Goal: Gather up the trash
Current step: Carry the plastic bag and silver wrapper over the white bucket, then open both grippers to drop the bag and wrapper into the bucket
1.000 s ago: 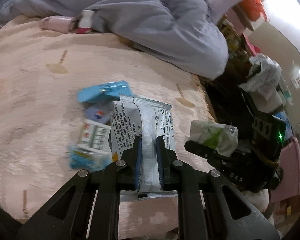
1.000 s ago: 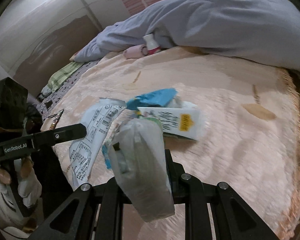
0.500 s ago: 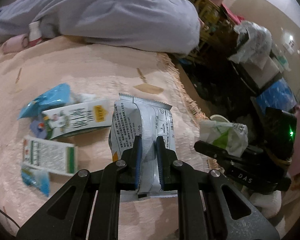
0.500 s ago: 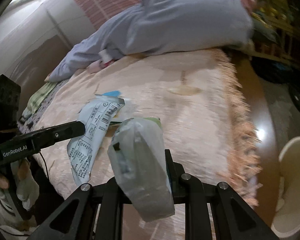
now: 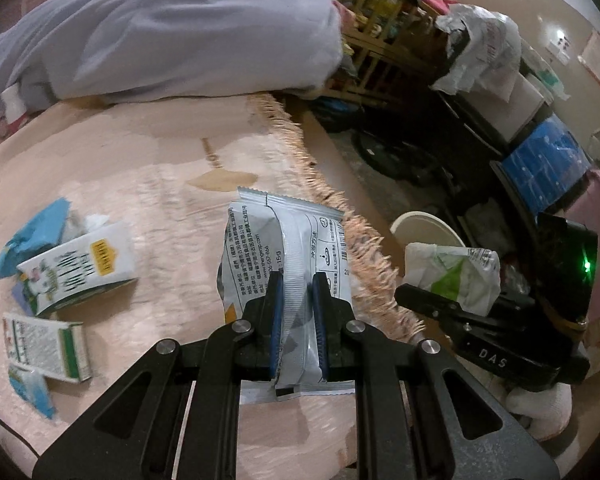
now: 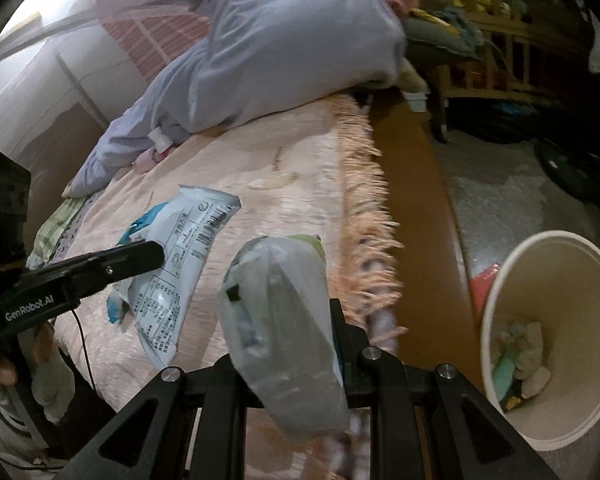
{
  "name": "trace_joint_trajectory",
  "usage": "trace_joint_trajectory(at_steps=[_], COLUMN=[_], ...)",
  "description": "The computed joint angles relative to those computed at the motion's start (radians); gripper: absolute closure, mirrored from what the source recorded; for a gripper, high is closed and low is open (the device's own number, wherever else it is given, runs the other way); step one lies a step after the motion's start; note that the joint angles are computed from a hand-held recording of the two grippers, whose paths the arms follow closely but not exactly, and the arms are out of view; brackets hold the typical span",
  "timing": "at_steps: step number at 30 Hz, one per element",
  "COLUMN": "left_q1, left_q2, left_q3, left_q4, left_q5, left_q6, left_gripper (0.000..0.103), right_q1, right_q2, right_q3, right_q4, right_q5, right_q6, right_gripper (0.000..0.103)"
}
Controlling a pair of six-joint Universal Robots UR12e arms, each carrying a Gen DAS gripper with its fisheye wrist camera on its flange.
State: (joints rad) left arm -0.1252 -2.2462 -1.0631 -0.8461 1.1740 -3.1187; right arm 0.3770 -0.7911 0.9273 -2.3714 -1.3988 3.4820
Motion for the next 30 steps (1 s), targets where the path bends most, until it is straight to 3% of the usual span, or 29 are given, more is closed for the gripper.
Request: trace_joint_trajectory(at_steps=[15, 30], left_q1=[-0.066, -0.113], left_q2=[-0.112, -0.262], left_q3=[0.199, 0.444], left_q4=[-0.127, -0.303], left_q5=[-0.117, -0.225], left_q6=[0.056, 0.062], left_gripper=[0.091, 0.091], right_q1=[-0.051, -0.089], right_q2=[-0.110, -0.144], right_q3=[0.191, 0.277], right_q4=[-0.066, -0.035], right_q5=[-0.121, -0.193], right_q6=[0.112, 0.229], right_gripper=[0.086, 0.086])
